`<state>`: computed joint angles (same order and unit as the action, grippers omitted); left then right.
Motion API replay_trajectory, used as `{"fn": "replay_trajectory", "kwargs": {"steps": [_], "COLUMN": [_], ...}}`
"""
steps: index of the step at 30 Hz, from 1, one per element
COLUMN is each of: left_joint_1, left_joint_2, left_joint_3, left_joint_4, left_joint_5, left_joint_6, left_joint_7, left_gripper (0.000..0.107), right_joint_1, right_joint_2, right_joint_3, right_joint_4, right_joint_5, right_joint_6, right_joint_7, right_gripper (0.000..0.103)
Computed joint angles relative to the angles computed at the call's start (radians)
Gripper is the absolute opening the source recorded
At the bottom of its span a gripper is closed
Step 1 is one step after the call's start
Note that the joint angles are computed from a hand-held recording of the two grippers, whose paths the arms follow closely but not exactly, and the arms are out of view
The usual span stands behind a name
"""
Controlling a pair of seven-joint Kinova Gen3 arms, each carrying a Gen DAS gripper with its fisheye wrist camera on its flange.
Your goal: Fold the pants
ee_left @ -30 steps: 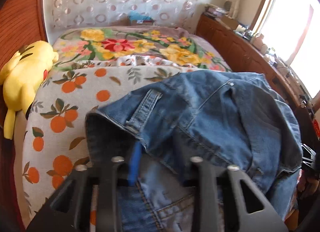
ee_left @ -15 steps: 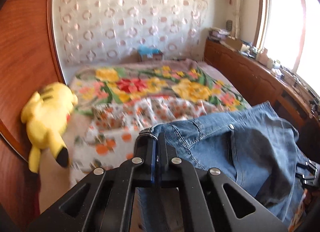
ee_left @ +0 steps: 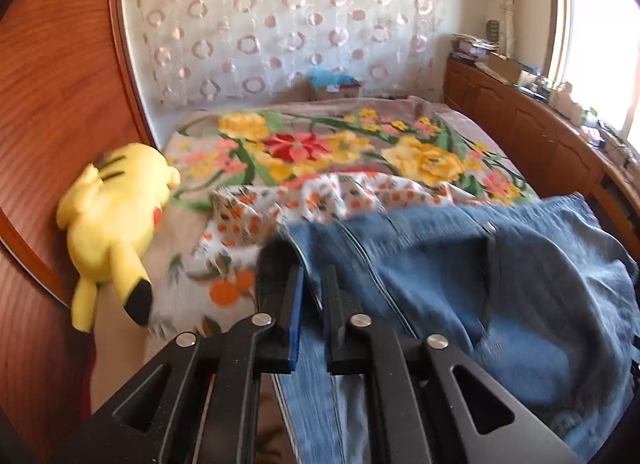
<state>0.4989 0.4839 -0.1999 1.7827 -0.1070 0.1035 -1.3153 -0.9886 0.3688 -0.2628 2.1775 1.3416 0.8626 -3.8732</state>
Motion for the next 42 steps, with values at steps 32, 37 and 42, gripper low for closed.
{"fn": "replay_trajectory", "kwargs": {"steps": [32, 37, 42], "left_joint_1": [0.009, 0.19, 0.234], "left_joint_2": [-0.197, -0.246, -0.259], "left_joint_3": [0.192, -0.026, -0.066], "left_joint_4": [0.4, 0.41, 0.427], "left_joint_5": [0.39, 0.492, 0.433], "left_joint_6": [-0.222, -0.225, -0.17], "left_joint_7": [-0.317, -0.37, -0.306], "left_gripper": [0.008, 0.011, 0.021], "right_joint_1": [0.01, 0.006, 0.003], "right_joint_2": [-0.011, -0.011, -0.01], "right_joint_3": [-0.012, -0.011, -0.011], "right_joint_4": [0.024, 0.02, 0.016], "right_joint_5": [0.013, 0.005, -0.005], "right_joint_6": [0.005, 0.01, 0.016], "right_joint_7": [-0.021, -0.013, -0.004], "right_gripper": [0.059, 0.059, 0.059]}}
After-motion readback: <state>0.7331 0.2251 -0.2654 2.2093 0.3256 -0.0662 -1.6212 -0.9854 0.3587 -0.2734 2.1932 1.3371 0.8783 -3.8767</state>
